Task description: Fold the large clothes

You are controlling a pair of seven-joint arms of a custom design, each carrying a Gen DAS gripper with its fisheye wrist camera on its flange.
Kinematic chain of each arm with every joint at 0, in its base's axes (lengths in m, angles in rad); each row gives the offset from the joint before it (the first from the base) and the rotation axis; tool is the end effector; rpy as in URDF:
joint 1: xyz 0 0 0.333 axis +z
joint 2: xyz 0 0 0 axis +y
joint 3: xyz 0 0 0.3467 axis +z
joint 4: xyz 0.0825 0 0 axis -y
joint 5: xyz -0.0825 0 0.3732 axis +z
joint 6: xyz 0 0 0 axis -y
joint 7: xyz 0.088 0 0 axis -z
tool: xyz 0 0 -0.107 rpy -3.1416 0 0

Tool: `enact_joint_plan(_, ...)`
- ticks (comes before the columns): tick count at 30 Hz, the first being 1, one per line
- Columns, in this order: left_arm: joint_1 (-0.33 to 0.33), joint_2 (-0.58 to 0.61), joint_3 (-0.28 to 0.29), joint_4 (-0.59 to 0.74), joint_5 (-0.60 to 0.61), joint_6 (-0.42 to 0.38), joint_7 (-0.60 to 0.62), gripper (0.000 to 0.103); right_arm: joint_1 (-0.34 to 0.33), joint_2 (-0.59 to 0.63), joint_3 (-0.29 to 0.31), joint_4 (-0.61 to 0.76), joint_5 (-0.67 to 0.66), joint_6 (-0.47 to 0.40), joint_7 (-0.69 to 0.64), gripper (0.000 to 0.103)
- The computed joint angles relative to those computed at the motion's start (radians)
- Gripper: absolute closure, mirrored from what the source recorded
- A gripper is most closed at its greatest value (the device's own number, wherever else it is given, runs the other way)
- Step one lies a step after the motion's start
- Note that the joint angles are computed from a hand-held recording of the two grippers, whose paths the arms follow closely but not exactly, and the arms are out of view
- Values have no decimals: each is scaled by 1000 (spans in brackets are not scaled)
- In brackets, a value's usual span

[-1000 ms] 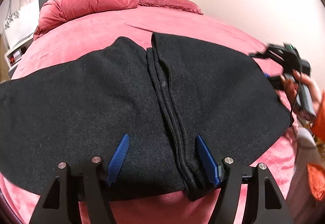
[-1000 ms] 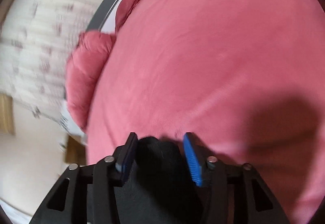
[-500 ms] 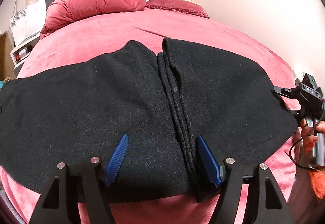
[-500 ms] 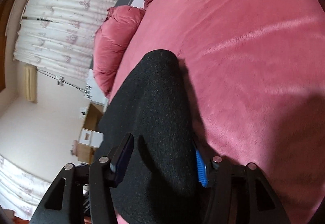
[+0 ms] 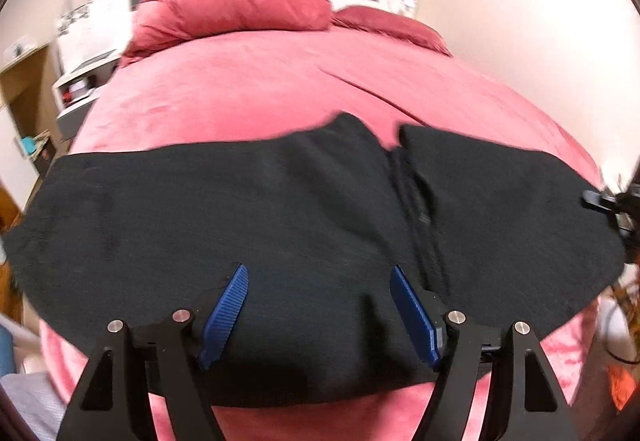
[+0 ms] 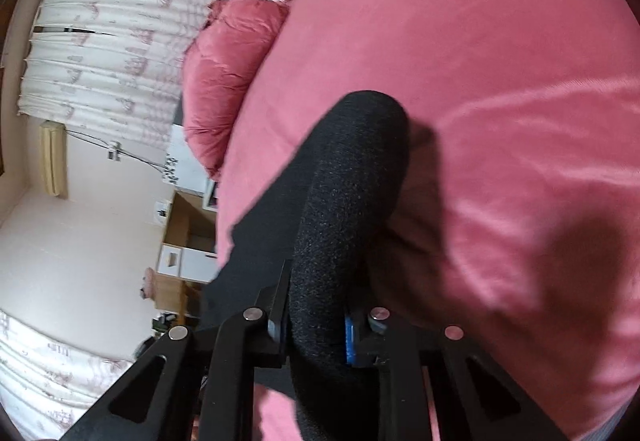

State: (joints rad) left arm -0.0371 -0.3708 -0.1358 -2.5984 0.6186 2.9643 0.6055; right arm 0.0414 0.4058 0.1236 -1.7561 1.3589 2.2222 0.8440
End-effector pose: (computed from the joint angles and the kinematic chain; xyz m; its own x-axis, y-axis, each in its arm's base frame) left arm 0.4137 -0.1160 0.4900 0.1589 -0.9793 0.1253 -0.6935 -0.2010 -0.6919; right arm 0.6642 0.1318 0.4021 0.1589 -0.4913 -0.8564 -0.9458 0.1730 -0.2747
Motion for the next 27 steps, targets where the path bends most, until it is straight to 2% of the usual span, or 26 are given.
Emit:
enact_joint_plan(4,29,-42,46,-37,-26,5,-10,28,17,-57,12,-9,26,-11,5,85)
enact_joint_plan(6,49,-47,49,-53,-37,21,-32,28,37,-76,11,1,16,-7,16,84)
enact_joint_plan(8,44,-49,74,-77,-63,47,-32,28,57,-94,15,14,16,-5,29,84)
enact_joint_plan(10,58,-57,67,-87,-62,57,-33,28,80,-102,22,33,22,-6,50,84)
enact_joint_plan(14,161,-105,-28,-102,4,50,-124,28,129,-114,33,80,-8,0,82,84)
enact_joint_plan(16,205,-132,-45,-107,33,33,-172,28,156,-107,45,120,-20,3,105,84)
enact_joint_plan(22,311,-224,-1,-177,67,44,-291,28,236,-54,91,255,-31,23,127,84)
enact_joint_plan(27,416,-293,19,-236,79,54,-373,28,338,64,126,427,-172,66,213,84)
